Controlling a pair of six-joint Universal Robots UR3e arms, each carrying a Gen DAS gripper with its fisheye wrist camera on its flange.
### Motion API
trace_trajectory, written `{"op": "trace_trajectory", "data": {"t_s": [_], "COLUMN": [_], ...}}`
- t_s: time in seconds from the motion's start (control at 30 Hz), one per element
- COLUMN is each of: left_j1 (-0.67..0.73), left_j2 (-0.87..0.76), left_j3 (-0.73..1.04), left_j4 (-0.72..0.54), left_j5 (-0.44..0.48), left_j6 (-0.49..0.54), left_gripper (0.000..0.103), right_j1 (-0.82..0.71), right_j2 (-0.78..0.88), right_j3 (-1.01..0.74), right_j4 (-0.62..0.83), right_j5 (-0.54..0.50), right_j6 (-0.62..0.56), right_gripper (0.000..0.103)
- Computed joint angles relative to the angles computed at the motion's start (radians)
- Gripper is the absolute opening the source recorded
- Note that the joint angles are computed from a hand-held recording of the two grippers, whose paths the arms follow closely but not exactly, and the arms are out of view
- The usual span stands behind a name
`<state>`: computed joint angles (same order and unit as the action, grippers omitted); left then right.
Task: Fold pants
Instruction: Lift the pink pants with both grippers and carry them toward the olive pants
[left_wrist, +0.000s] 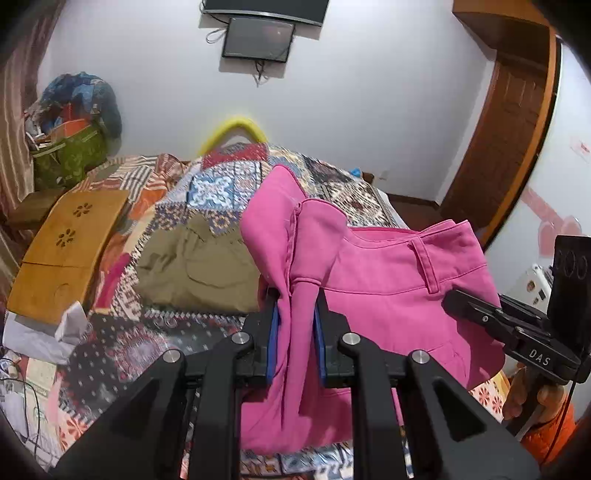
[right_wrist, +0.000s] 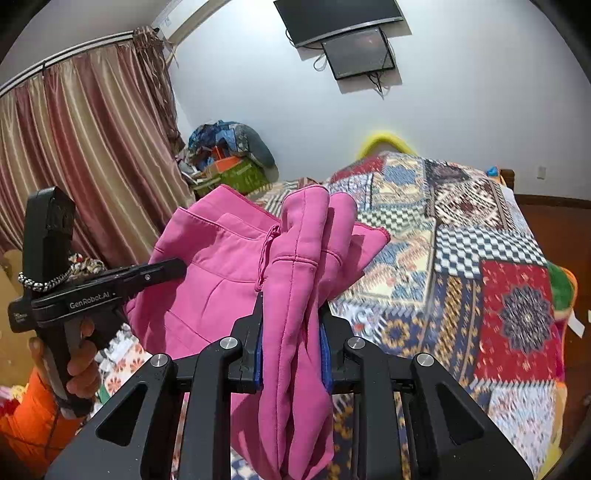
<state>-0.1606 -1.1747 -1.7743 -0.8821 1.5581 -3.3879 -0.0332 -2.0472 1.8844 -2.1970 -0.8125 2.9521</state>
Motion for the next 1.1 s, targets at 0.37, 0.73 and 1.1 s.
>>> {"op": "trace_trajectory", "data": {"t_s": [0.37,0.73,1.1], "left_j1": [0.297,0.476,0.548], "left_j2": [-0.054,-0.284,-0.58], "left_j3": [0.037,0.184,0.237], "left_j4": [0.023,0.084,0.215], "left_j5": [-0.18,-0.275,-0.306], "left_j6": [0.137,0.207,0.202], "left_gripper": [0.016,0.016,0.016], "right_j1": [0.23,0.374,0.433], "right_j2": [0.426,0.829,1.148], "right_j3": [-0.291,-0.718,-1.016], "right_j4": [-0.275,-0.299,-0.254], "right_j5": [-0.158,-0.281,-0.331], "right_j6": [0.157,0.22,0.261], "right_gripper": [0.02,0.02,0.019]}}
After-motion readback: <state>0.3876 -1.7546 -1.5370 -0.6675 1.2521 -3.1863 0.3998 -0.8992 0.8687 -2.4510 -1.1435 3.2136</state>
